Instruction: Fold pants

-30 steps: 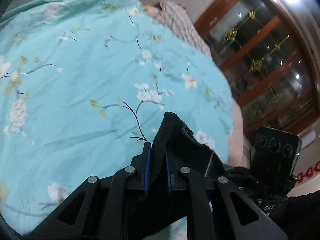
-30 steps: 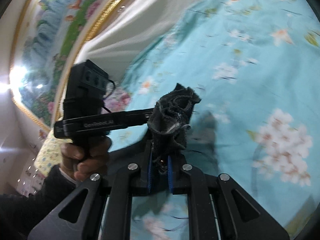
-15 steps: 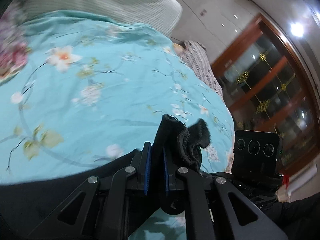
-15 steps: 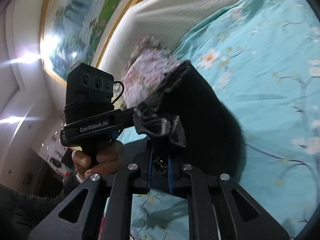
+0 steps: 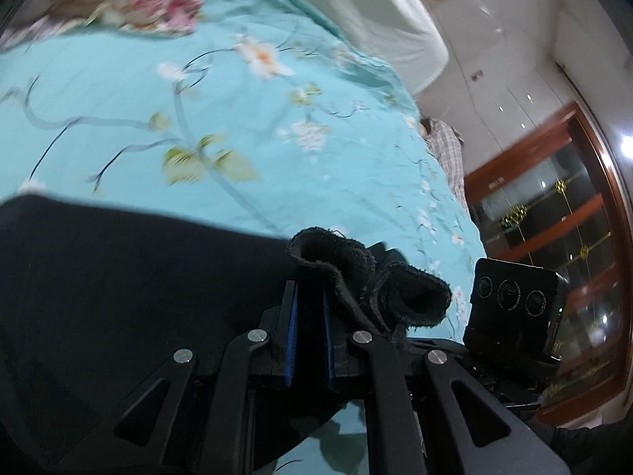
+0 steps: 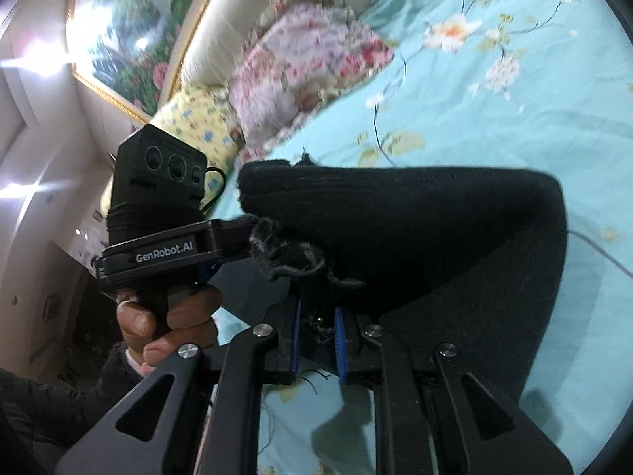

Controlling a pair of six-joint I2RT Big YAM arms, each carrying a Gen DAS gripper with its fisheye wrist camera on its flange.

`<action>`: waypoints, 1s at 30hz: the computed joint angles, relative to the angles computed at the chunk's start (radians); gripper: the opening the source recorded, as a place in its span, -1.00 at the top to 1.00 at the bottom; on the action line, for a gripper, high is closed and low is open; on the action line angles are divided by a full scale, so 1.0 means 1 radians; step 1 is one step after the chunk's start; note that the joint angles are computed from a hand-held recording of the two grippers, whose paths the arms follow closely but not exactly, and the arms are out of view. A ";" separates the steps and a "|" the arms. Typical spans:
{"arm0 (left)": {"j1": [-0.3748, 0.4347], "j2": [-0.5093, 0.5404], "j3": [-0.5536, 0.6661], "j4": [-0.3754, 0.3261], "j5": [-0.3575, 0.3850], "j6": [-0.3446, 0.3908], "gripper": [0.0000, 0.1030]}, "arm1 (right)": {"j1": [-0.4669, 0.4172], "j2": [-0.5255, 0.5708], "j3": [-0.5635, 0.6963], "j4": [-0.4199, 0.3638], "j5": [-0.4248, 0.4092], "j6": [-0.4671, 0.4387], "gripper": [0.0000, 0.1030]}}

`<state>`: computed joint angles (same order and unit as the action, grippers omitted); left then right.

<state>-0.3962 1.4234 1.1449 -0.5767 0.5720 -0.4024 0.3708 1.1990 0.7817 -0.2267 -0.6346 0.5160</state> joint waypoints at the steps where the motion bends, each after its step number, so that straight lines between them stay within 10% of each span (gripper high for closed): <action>1: 0.004 -0.006 -0.013 0.005 -0.004 -0.008 0.84 | 0.003 0.008 0.003 -0.007 0.006 -0.005 0.64; 18: 0.078 -0.166 -0.200 0.085 -0.037 -0.131 0.39 | 0.069 0.018 0.038 -0.072 0.058 -0.059 0.04; 30: 0.140 -0.354 -0.325 0.079 -0.118 -0.216 -0.02 | 0.114 0.015 0.069 -0.105 0.054 -0.087 -0.01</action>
